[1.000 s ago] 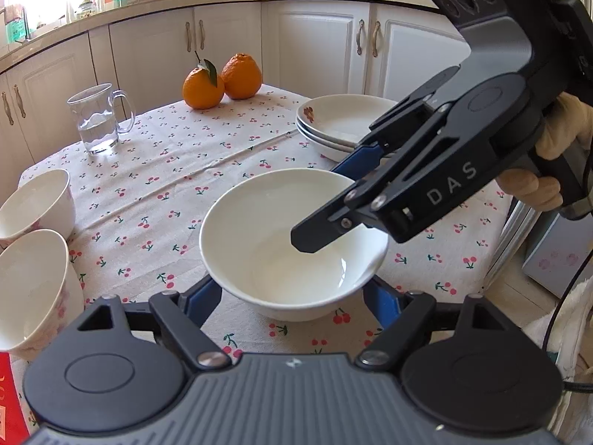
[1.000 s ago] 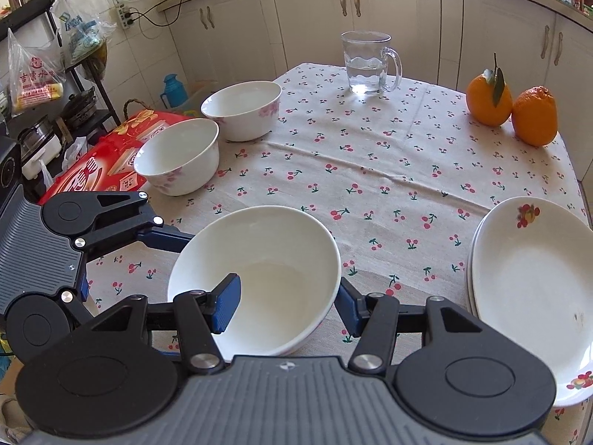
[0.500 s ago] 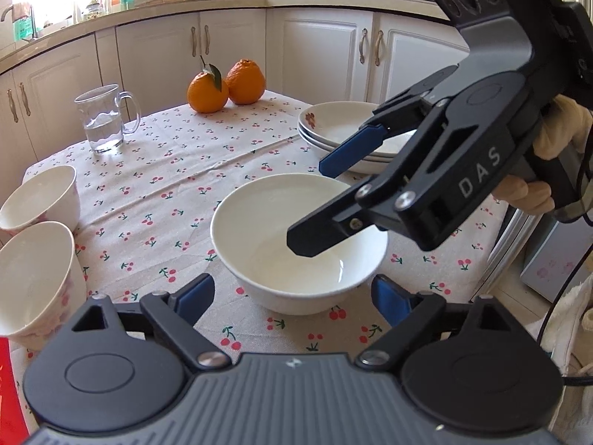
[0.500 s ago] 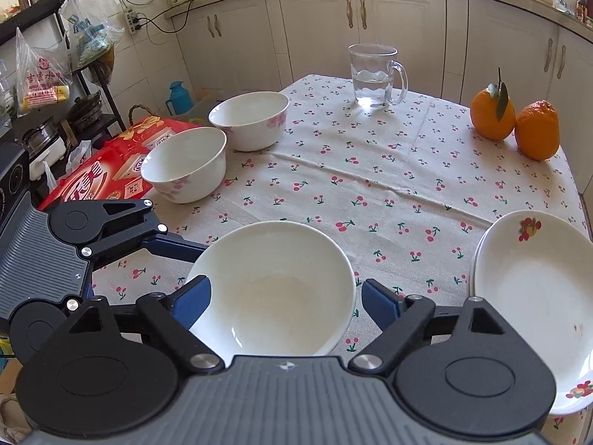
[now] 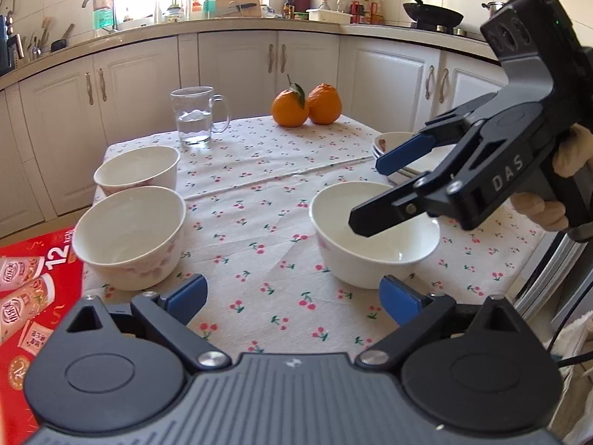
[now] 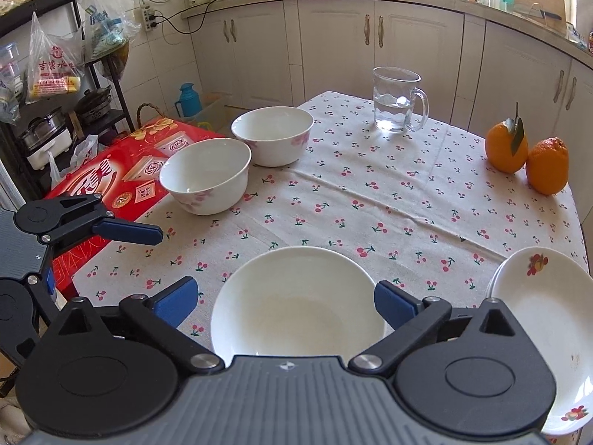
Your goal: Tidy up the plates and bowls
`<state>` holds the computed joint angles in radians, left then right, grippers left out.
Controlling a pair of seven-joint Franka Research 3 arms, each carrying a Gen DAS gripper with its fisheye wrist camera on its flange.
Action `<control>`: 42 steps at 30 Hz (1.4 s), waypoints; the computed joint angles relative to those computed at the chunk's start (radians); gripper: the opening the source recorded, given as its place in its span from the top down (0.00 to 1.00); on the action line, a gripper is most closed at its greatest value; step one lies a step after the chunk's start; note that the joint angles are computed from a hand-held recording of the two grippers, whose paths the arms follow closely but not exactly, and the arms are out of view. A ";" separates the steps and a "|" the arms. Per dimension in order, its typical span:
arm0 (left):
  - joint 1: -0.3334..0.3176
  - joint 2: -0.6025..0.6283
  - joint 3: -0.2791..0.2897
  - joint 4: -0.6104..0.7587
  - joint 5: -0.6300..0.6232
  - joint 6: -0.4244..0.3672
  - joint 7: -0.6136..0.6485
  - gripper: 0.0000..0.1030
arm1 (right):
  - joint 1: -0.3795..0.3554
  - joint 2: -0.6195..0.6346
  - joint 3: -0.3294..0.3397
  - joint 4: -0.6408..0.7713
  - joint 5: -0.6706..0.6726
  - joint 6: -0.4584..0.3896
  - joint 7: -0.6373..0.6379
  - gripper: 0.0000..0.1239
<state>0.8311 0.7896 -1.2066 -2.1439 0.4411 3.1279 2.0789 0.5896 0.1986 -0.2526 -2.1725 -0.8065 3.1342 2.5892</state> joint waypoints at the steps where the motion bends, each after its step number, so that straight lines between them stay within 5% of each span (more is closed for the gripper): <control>1: -0.007 -0.015 0.015 0.003 0.000 0.009 -0.004 0.04 | -0.005 0.005 0.008 0.010 0.008 0.001 -0.014 0.17; 5: -0.047 -0.051 0.086 0.031 0.012 0.056 -0.022 0.04 | -0.027 0.036 0.045 0.063 0.091 -0.002 -0.126 0.17; 13: -0.188 -0.059 0.252 0.155 0.018 0.079 -0.072 0.04 | -0.221 0.157 0.300 0.241 0.413 -0.058 -0.535 0.17; 20: -0.241 -0.004 0.290 0.249 -0.002 0.051 -0.044 0.04 | -0.347 0.313 0.466 0.467 0.630 -0.182 -0.806 0.18; 32: -0.286 0.057 0.291 0.341 -0.113 -0.001 0.069 0.09 | -0.320 0.533 0.456 0.796 0.833 -0.370 -0.997 0.34; 42: -0.289 0.070 0.275 0.359 -0.193 -0.028 0.149 0.14 | -0.272 0.599 0.398 0.902 0.976 -0.435 -1.091 0.50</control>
<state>0.5422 0.8597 -0.9316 -1.7853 0.2481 3.1003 2.2276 0.3175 0.7973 0.1455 -1.2701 0.1699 2.6996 1.4983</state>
